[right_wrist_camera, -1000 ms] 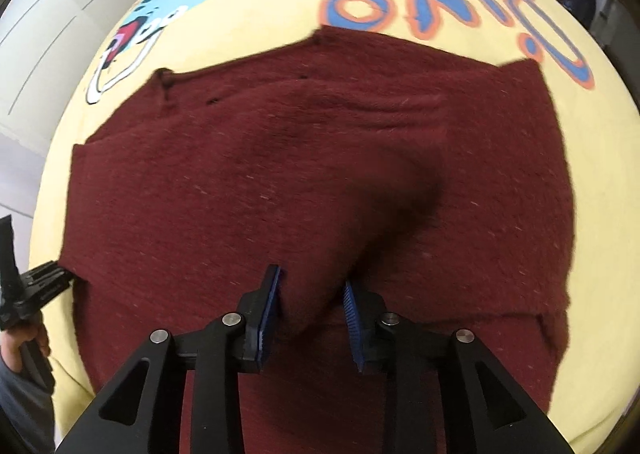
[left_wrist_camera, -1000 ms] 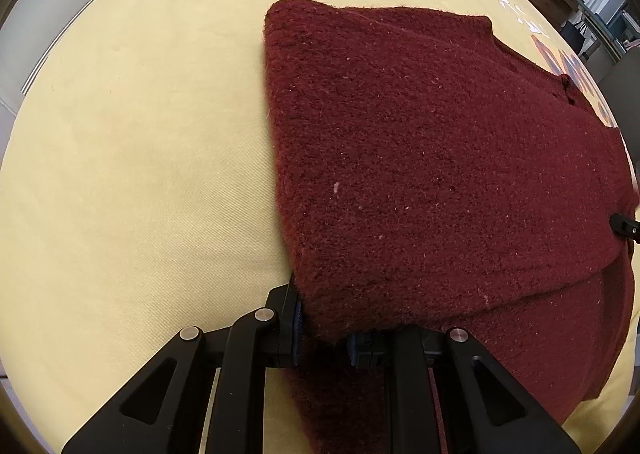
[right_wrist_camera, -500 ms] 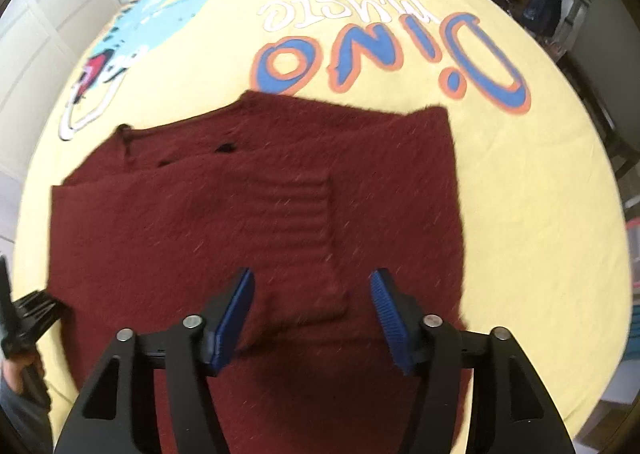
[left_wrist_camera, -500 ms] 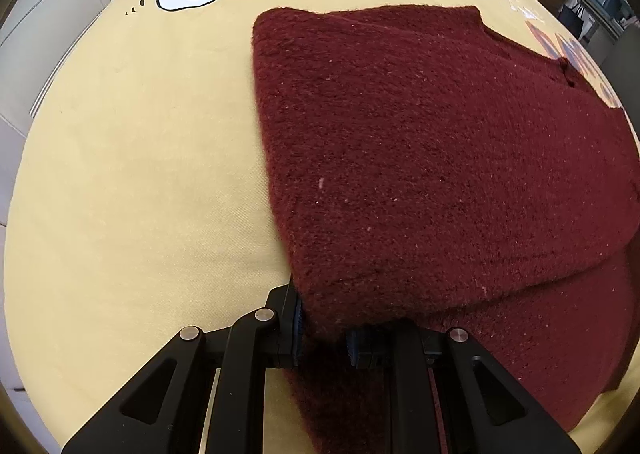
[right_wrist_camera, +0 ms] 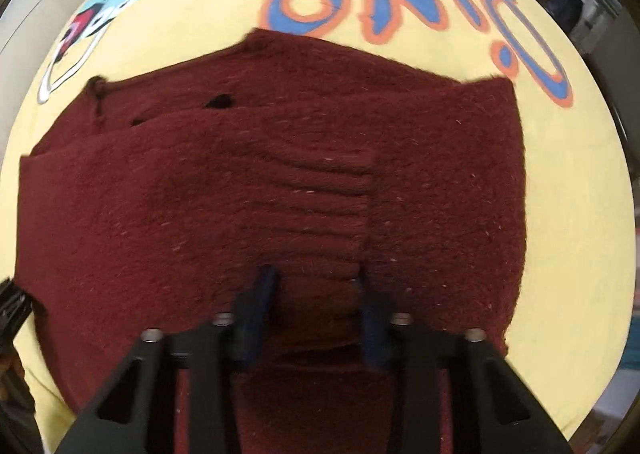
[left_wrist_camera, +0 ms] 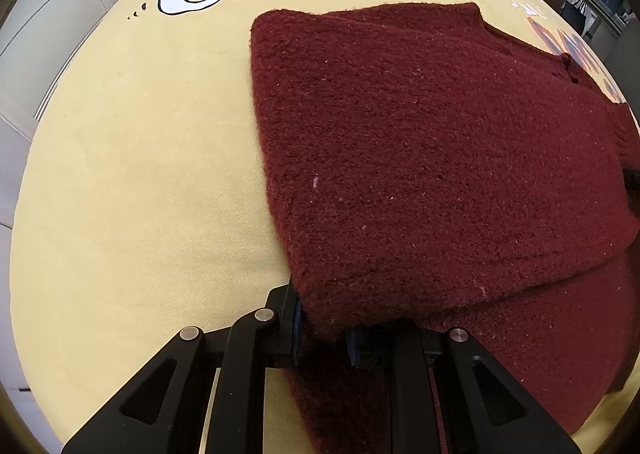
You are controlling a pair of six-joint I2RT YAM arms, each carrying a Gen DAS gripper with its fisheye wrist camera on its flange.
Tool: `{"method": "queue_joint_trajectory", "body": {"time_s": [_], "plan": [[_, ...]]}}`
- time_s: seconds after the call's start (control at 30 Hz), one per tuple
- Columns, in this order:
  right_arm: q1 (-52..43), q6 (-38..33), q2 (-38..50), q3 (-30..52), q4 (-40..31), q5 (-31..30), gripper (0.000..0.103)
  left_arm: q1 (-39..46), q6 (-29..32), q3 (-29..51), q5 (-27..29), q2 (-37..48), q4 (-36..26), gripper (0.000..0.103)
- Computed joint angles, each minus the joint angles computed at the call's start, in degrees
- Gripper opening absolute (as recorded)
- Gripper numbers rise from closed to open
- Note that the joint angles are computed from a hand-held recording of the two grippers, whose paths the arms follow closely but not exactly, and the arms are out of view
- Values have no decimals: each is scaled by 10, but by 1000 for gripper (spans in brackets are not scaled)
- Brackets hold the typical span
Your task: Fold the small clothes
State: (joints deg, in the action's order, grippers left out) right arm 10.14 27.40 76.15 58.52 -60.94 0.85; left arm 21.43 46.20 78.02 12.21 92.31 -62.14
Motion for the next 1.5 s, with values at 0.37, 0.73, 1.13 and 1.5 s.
{"method": "queue_joint_trajectory", "body": {"time_s": [0.37,0.73,1.13,1.5], "plan": [[9,-15,-88,-4,-7,64,16,-7,14,-11,-9,-28,-5,14],[-14,-46,-54,-25,22,85,16,-6,5,-13,-11,-1,17,15],[-12,-25,-68,-40,22,77,33,1,-25,1,-9,4,9,19],[21,-3,-161,-47,-40,111,85,49,-25,63,-5,-8,-48,90]]}}
